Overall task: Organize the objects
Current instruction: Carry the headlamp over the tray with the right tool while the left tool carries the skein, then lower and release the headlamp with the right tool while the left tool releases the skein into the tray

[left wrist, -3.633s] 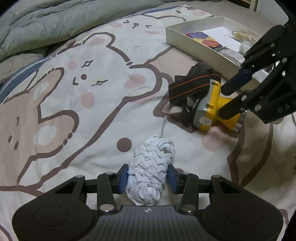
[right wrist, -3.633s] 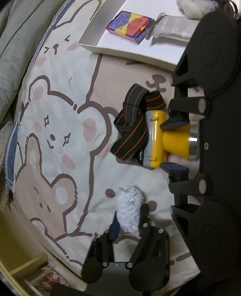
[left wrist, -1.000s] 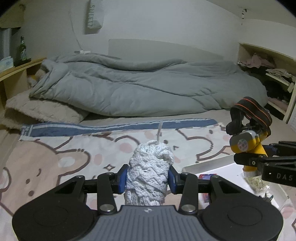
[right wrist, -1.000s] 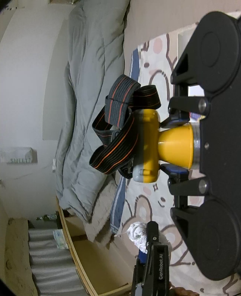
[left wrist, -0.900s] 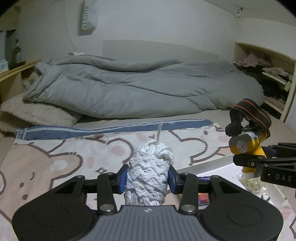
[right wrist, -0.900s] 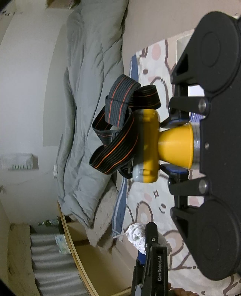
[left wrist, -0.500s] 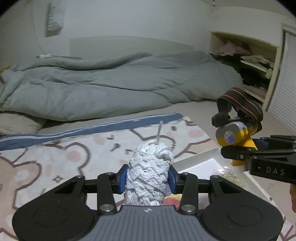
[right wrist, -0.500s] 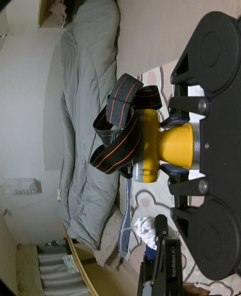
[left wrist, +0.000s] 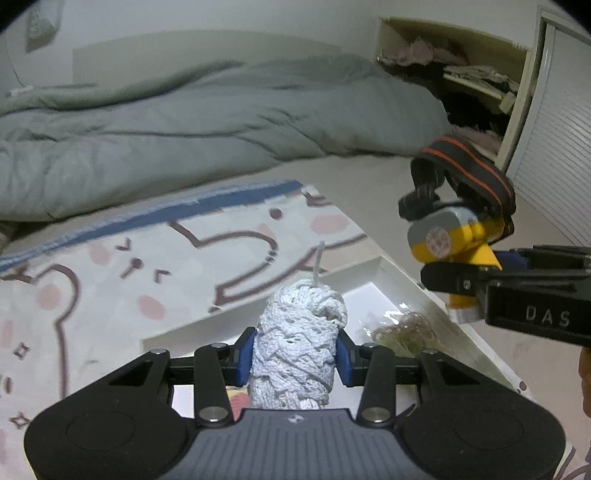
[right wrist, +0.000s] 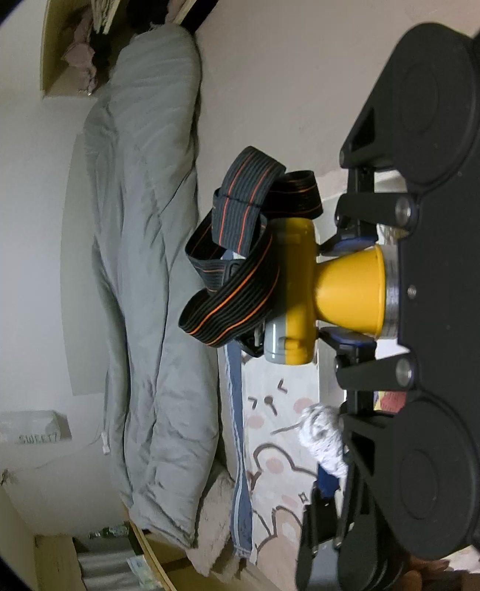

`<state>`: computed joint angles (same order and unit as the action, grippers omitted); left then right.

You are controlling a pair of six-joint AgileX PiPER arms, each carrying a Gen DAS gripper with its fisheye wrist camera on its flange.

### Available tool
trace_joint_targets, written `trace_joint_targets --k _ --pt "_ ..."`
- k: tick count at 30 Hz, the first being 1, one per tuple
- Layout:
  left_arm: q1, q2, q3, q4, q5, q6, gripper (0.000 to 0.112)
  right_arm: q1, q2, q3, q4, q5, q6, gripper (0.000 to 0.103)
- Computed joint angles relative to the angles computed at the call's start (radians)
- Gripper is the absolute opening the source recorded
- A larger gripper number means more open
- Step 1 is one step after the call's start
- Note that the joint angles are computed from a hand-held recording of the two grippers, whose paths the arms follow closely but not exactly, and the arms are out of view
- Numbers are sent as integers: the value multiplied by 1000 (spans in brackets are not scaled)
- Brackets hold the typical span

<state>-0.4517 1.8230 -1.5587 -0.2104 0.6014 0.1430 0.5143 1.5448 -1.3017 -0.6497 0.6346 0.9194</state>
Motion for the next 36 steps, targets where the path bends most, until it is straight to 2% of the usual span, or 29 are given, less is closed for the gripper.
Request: trace_joint_targets --k 9,16,22,25,29,35,36 --pt "-28 144 -128 -17 99 -12 44 -73 48 -14 82 -34 -65 43" --pt "2 211 -180 0 91 -153 44 -82 103 -57 137 -33 -118 43" --pt "37 230 -162 -65 106 -121 44 -91 171 -101 201 -60 -192 43" --pt "58 219 -145 -98 101 -95 44 -106 216 -142 300 -60 -270 43" --pt "81 210 -145 -93 96 -92 44 -95 280 -203 340 -23 -339 43" --pt "100 217 -165 -99 120 -85 44 -89 355 -270 342 43 -319 43" --pt "100 219 -166 -103 123 -87 44 -92 364 -281 350 63 -310 48"
